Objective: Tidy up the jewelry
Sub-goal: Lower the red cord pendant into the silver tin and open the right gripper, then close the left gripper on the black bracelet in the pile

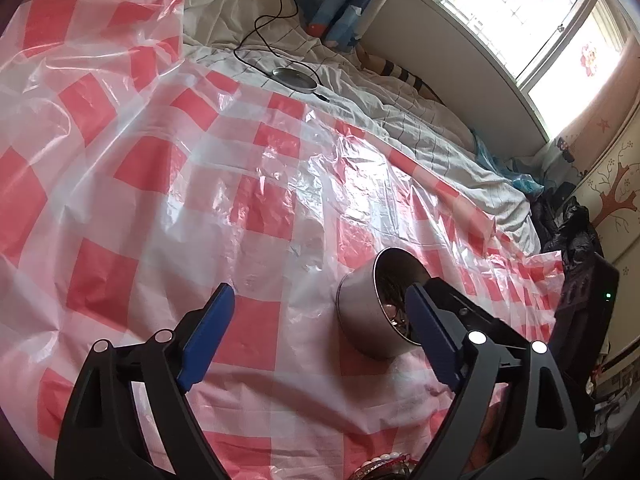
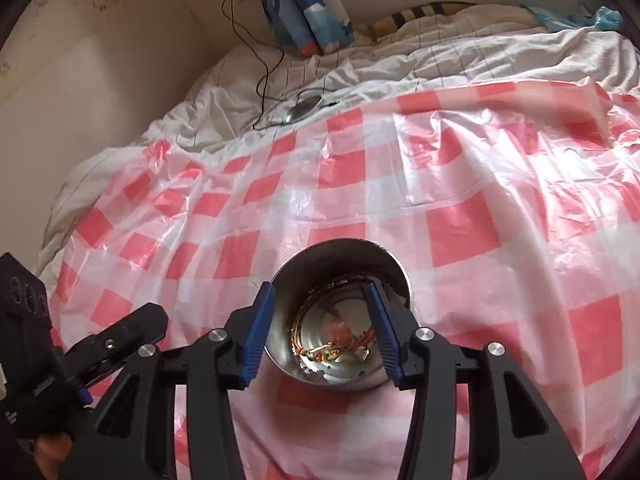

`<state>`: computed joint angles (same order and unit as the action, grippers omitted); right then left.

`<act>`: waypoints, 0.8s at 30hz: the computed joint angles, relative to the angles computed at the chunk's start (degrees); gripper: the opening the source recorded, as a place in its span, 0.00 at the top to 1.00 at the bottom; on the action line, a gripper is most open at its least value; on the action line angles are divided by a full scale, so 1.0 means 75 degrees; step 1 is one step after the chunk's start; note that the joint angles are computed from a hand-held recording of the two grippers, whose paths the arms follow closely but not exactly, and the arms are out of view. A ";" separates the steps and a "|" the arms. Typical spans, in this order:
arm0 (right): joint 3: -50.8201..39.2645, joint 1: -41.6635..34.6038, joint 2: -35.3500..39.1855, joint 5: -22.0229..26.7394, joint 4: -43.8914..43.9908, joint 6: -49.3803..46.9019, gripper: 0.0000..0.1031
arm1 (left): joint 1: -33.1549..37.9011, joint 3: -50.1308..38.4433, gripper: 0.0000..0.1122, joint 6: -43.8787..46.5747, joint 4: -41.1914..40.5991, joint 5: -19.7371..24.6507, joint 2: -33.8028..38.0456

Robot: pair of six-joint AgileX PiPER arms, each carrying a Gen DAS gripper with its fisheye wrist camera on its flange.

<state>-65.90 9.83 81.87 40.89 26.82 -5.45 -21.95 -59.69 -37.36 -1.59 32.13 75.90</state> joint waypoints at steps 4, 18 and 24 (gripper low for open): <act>0.0598 -0.0493 -0.1353 0.0460 -0.0075 -0.0119 0.46 | -0.0112 -0.0156 0.23 0.0691 -0.0268 0.0454 0.0164; 0.2691 -0.2228 -0.4303 0.2723 0.0246 -0.0990 0.39 | -0.1283 0.0210 0.23 0.3241 -0.1012 0.2829 -0.0670; 0.2737 -0.0892 -0.4391 0.2087 -0.1062 0.0225 0.33 | -0.1973 0.0385 0.25 0.2735 -0.0699 0.3071 -0.0542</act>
